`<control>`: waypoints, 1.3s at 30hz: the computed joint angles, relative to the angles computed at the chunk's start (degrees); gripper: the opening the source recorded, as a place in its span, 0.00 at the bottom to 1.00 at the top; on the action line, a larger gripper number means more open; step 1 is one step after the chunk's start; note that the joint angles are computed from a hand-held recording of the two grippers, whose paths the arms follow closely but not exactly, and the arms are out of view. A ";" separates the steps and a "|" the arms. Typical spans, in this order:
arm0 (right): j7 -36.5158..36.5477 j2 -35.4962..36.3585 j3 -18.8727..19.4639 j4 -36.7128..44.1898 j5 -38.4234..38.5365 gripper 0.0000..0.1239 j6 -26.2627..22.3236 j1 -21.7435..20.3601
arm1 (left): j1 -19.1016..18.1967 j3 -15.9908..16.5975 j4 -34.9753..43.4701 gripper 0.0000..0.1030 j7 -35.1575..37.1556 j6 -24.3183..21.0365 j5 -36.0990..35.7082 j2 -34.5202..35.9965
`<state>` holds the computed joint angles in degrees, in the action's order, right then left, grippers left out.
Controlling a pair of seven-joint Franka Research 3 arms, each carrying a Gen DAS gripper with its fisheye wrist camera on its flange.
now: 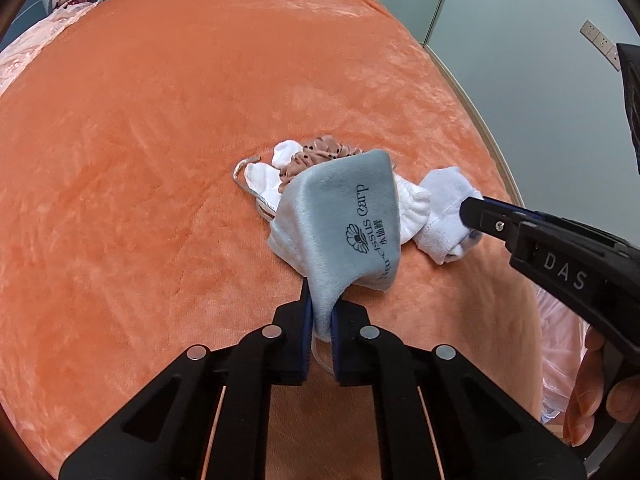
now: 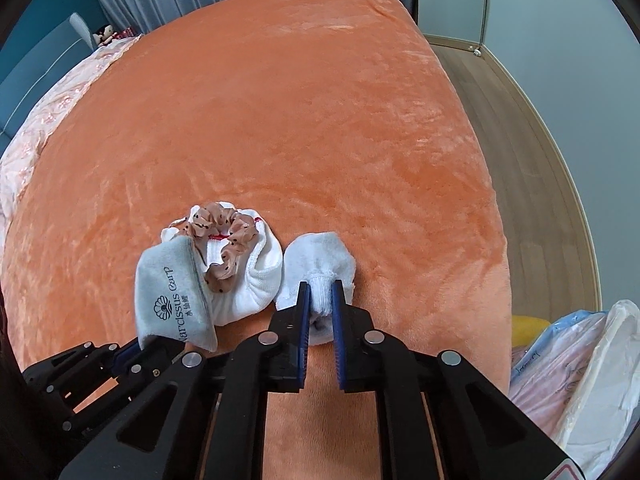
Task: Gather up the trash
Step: 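Grasp the grey Narcissus Carp pouch with the left tool while the right tool grasps the white sock, then carry the grey pouch and white sock over the white trash bin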
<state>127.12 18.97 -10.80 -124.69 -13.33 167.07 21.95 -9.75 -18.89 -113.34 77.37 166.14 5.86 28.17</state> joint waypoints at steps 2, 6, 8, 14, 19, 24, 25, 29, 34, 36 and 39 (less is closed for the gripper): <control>0.22 -0.76 -0.40 -0.61 -0.74 0.07 -0.43 0.48 | -0.16 -0.01 -0.88 0.07 -0.43 0.30 0.00 -1.16; 1.28 -3.10 -0.68 -2.49 -2.88 0.07 -0.63 0.63 | -0.92 0.40 -2.18 0.07 -1.93 0.54 0.18 -3.36; 2.14 -4.81 -0.61 -3.80 -4.24 0.07 -0.25 0.34 | -1.20 0.33 -2.70 0.07 -2.53 0.52 0.10 -4.44; 6.24 -11.05 0.73 -8.67 -9.26 0.07 -0.59 -2.40 | -2.71 0.10 -4.52 0.07 -3.68 0.27 0.37 -7.83; 10.14 -17.72 2.59 -13.58 -13.70 0.07 -0.69 -6.04 | -5.08 0.00 -5.41 0.07 -4.85 0.16 1.05 -10.19; 9.00 -25.87 4.90 -19.35 -13.26 0.07 -2.92 -10.47 | -8.03 -0.52 -5.50 0.07 -6.07 -0.23 2.11 -11.87; 8.39 -27.70 5.25 -20.50 -12.84 0.07 -3.82 -11.34 | -8.45 -0.62 -5.69 0.07 -6.22 -0.22 2.23 -12.28; 4.98 -36.24 5.64 -26.18 -9.99 0.07 -6.79 -14.56 | -11.06 -1.00 -5.53 0.07 -7.29 -0.48 3.57 -13.29; 1.10 -44.99 6.94 -31.26 -6.95 0.07 -12.04 -19.44 | -14.23 -1.62 -4.78 0.07 -8.54 -1.30 5.07 -13.40; 0.52 -47.83 8.24 -32.91 -6.74 0.07 -13.18 -22.19 | -15.32 -2.07 -4.13 0.07 -8.65 -2.02 5.47 -13.10; -1.71 -51.19 9.18 -35.02 -4.75 0.07 -13.62 -24.64 | -17.18 -2.60 -2.91 0.07 -8.90 -3.00 6.27 -12.45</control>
